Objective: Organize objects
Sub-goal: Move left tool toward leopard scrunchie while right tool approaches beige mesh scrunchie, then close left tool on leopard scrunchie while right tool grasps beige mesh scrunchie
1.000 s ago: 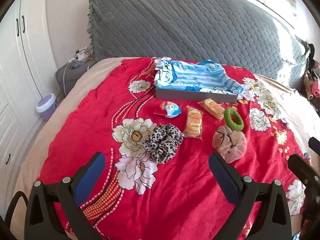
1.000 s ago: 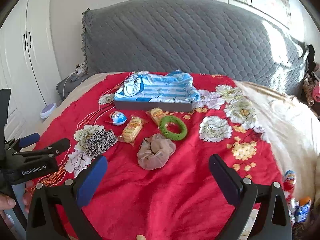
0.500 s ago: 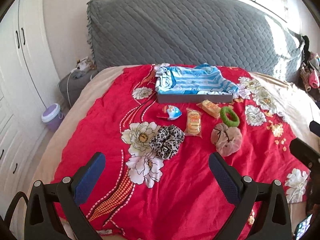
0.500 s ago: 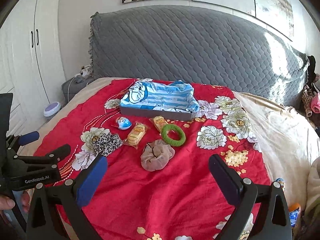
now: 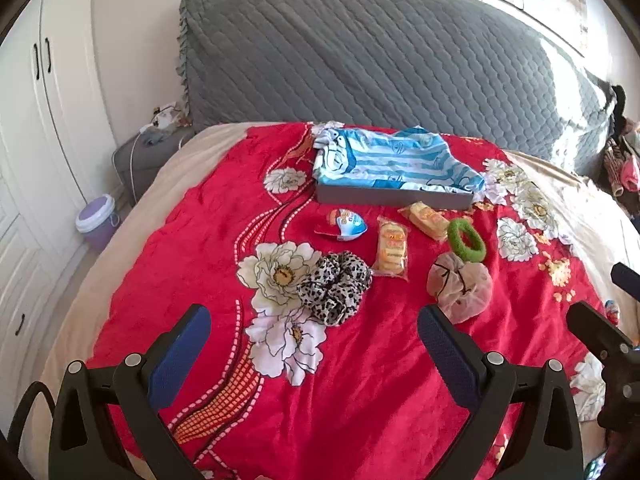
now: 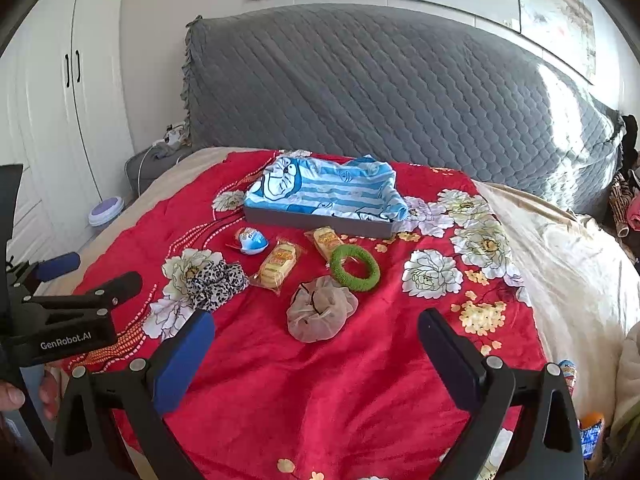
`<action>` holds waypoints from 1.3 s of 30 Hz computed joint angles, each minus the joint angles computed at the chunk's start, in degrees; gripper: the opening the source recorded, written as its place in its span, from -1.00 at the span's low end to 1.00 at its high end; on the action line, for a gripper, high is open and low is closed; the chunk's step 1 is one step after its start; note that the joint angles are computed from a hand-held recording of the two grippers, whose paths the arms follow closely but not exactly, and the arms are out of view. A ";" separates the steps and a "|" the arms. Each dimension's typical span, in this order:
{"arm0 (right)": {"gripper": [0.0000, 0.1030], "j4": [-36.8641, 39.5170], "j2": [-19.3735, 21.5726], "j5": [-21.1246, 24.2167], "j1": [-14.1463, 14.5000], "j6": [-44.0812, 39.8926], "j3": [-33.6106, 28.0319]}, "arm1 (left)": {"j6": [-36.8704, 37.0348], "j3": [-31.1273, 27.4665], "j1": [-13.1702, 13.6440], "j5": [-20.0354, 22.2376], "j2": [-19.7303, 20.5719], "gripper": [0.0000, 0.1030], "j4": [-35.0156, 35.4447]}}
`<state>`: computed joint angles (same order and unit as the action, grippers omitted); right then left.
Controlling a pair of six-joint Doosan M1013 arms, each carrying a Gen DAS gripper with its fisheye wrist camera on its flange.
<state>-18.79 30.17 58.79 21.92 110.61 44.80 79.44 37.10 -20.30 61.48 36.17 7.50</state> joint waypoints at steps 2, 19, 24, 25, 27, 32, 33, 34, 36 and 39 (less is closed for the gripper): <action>0.99 -0.22 0.33 0.20 -0.10 0.27 -0.13 | 0.21 -1.00 0.08 0.90 0.85 1.00 -0.62; 0.98 2.94 4.88 2.84 -1.48 -0.68 -3.38 | 1.38 -9.25 0.18 4.94 7.80 1.00 -1.61; 0.98 3.98 6.32 3.46 -1.75 -1.12 -4.69 | 2.36 -12.32 0.43 6.94 10.20 1.00 -2.14; 0.98 4.14 6.58 3.60 -1.78 -1.30 -4.95 | 2.58 -12.82 0.45 7.23 10.59 1.00 -2.00; 0.98 4.25 7.28 3.94 -1.80 -1.49 -5.70 | 2.89 -14.16 0.53 7.93 11.58 1.00 -1.81; 0.98 5.57 9.30 5.48 -2.13 -1.73 -8.17 | 3.92 -17.87 0.81 9.71 14.06 1.00 -2.56; 0.98 5.56 9.61 5.77 -2.15 -1.58 -8.55 | 4.22 -18.31 0.82 9.85 14.37 1.00 -2.74; 0.98 5.63 10.04 6.21 -2.19 -1.57 -9.13 | 4.69 -19.00 0.86 10.13 14.84 1.00 -3.06; 0.98 5.47 10.73 6.72 -2.23 -1.19 -9.91 | 5.52 -20.95 0.96 11.30 16.03 1.00 -3.73; 0.98 5.46 11.89 7.63 -2.35 -0.88 -11.35 | 5.75 -26.30 1.19 14.97 19.02 1.00 -4.71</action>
